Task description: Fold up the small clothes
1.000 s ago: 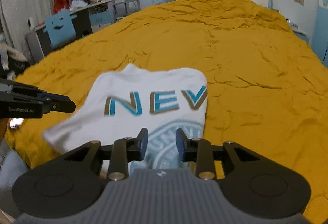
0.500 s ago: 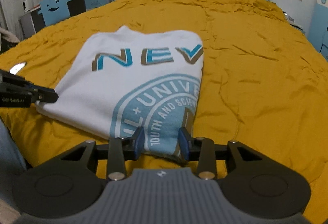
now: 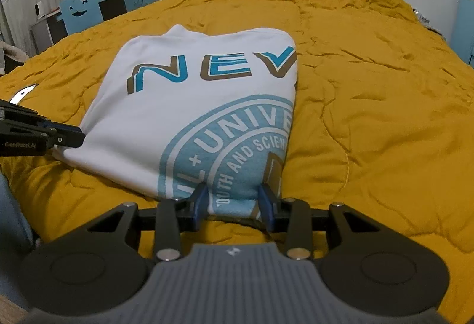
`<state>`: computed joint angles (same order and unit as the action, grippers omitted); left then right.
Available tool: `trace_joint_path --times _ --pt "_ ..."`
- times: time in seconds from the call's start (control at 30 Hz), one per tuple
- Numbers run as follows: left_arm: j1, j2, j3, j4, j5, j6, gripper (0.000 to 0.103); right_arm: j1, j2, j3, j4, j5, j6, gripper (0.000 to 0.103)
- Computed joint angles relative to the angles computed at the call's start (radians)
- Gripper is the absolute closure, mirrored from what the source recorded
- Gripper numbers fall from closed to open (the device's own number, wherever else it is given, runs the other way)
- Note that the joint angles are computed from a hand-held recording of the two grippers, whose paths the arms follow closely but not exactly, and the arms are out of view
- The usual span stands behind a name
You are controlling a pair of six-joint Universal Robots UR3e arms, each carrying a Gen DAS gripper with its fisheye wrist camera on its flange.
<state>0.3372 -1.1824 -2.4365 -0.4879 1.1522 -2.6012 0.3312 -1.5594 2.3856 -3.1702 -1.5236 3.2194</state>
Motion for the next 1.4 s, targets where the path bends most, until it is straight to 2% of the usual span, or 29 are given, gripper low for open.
trace_joint_path --times 0.1,0.17,0.23,0.3,0.4,0.47,0.5,0.63,0.73,0.83,0.9,1.0,1.03,1.1,1.2,1.4 --pt "0.018 0.060 0.015 -0.060 -0.023 0.007 0.089 -0.020 -0.059 -0.058 0.144 0.027 -0.007 0.070" --pt "0.029 0.111 0.033 -0.103 -0.044 0.007 0.083 -0.024 -0.090 -0.096 0.222 0.033 -0.013 0.069" --pt "0.036 0.156 0.051 -0.115 -0.063 0.004 0.074 -0.029 -0.128 -0.133 0.291 0.038 -0.018 0.063" --pt "0.023 0.177 0.073 -0.093 -0.058 -0.022 0.070 -0.019 -0.171 -0.166 0.330 0.023 -0.024 0.058" --pt "-0.010 0.189 0.117 -0.032 -0.037 -0.102 0.059 0.001 -0.222 -0.217 0.366 -0.010 -0.033 0.049" --pt "-0.027 0.205 0.132 0.016 -0.030 -0.159 0.051 0.020 -0.255 -0.251 0.381 -0.038 -0.024 0.041" --pt "-0.036 0.211 0.140 0.040 -0.020 -0.188 0.044 0.033 -0.271 -0.268 0.388 -0.059 -0.015 0.037" --pt "-0.128 0.209 0.137 0.212 0.087 -0.301 0.012 0.101 -0.321 -0.313 0.398 -0.168 0.040 0.022" --pt "-0.266 0.167 0.110 0.397 0.256 -0.345 0.001 0.169 -0.350 -0.312 0.367 -0.260 0.084 0.022" --pt "-0.387 0.133 0.119 0.447 0.402 -0.397 0.000 0.268 -0.348 -0.315 0.340 -0.385 0.133 0.021" --pt "-0.432 0.138 0.125 0.425 0.445 -0.444 0.000 0.356 -0.321 -0.330 0.333 -0.503 0.189 0.021" --pt "-0.452 0.167 0.126 0.341 0.447 -0.481 0.000 0.480 -0.284 -0.348 0.362 -0.661 0.300 0.021" --pt "-0.446 0.184 0.127 0.293 0.434 -0.485 0.000 0.502 -0.279 -0.355 0.384 -0.681 0.329 0.021" --pt "-0.420 0.213 0.131 0.195 0.417 -0.497 0.000 0.520 -0.292 -0.351 0.444 -0.659 0.369 0.021" --pt "-0.373 0.266 0.137 0.036 0.393 -0.514 0.000 0.555 -0.270 -0.359 0.509 -0.680 0.432 0.021" --pt "-0.354 0.318 0.136 -0.148 0.397 -0.518 0.000 0.543 -0.247 -0.370 0.623 -0.618 0.511 0.021"
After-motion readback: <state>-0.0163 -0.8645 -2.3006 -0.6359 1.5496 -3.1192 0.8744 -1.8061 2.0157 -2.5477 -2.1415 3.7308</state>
